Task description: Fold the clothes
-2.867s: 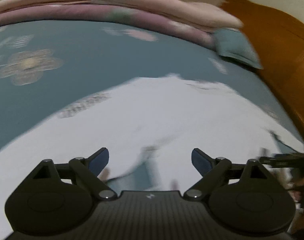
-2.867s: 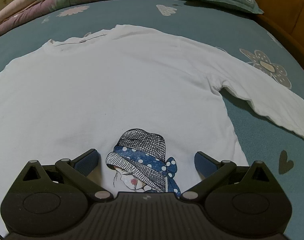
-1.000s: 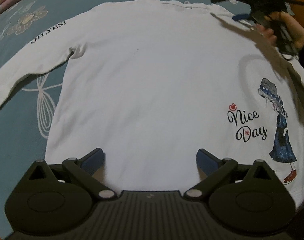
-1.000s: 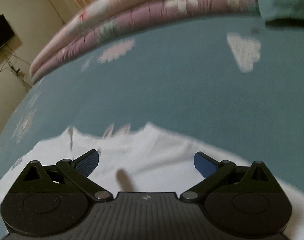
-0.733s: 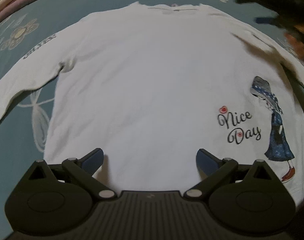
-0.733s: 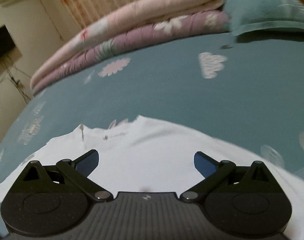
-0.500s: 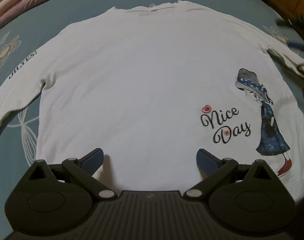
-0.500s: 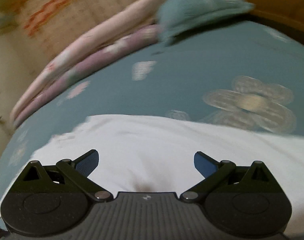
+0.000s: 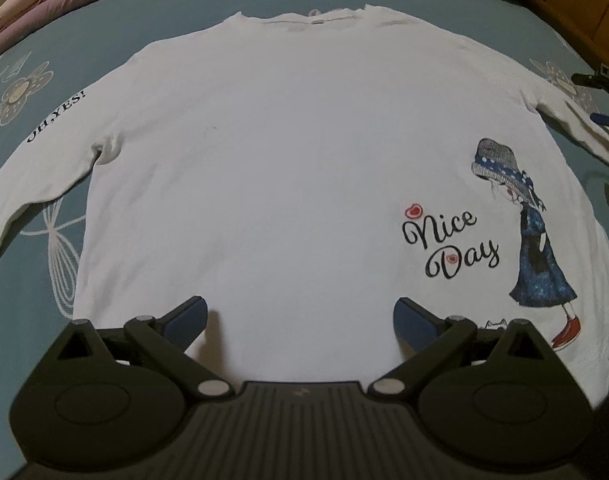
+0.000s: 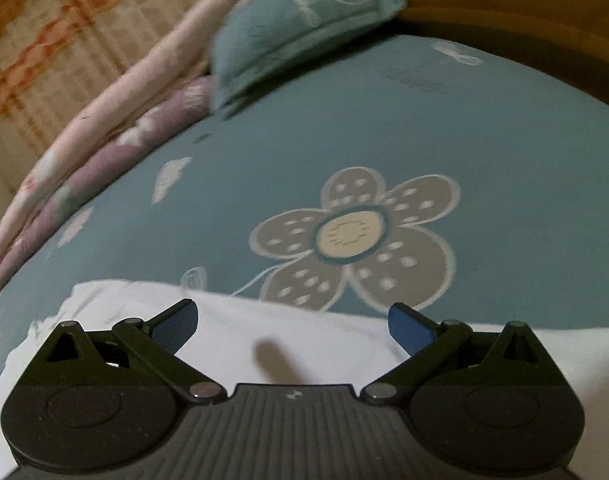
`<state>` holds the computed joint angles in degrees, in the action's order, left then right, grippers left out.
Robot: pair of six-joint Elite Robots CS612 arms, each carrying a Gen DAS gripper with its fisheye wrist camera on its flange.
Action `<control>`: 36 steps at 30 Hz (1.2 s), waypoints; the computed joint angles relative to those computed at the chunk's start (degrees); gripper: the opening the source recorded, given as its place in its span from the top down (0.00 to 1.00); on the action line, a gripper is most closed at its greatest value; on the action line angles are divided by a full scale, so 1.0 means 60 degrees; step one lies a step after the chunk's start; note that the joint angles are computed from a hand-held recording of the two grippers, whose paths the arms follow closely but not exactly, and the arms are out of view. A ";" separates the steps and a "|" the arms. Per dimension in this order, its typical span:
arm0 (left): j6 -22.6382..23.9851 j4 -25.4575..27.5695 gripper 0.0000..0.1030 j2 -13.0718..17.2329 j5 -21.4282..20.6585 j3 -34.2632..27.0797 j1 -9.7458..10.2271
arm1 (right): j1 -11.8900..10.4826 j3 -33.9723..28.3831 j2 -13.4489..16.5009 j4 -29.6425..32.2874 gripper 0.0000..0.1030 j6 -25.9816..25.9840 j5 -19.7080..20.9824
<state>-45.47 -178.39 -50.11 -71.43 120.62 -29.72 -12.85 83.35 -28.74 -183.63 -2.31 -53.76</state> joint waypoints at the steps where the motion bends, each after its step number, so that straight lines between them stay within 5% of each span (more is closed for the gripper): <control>1: 0.0026 -0.0072 0.04 0.0013 0.0017 0.0008 -0.0006 | 0.0005 0.0075 -0.0097 0.0070 0.00 0.0041 -0.0141; 8: 0.0083 -0.0174 0.04 0.0200 -0.0483 -0.0097 0.0126 | -0.0219 0.1340 -0.0623 -0.0749 0.00 0.0032 -0.0737; 17: 0.0093 -0.0450 0.03 0.0250 -0.0691 -0.0050 0.0200 | -0.0991 0.2231 -0.0832 -0.2290 0.00 0.1655 -0.1712; 22: 0.0156 -0.0336 0.03 0.0195 -0.0505 -0.0028 0.0133 | -0.0746 0.2181 -0.0952 -0.1772 0.00 0.1516 -0.2446; 27: -0.0062 -0.0369 0.03 0.0031 -0.0059 0.0151 0.0046 | -0.0360 0.2486 -0.1286 -0.1028 0.00 -0.0626 -0.0711; 33: -0.0247 -0.0253 0.03 -0.0025 0.0139 0.0276 0.0031 | 0.0326 0.2729 -0.1699 0.1748 0.00 -0.4181 0.1656; 36: -0.0378 -0.0402 0.03 0.0064 0.0022 0.0370 -0.0001 | 0.0756 0.2950 -0.1853 0.2875 0.00 -0.5669 0.1704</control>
<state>-47.74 -180.80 -49.73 -71.30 122.84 -29.73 -8.31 101.05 -39.86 -166.37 -36.32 -43.54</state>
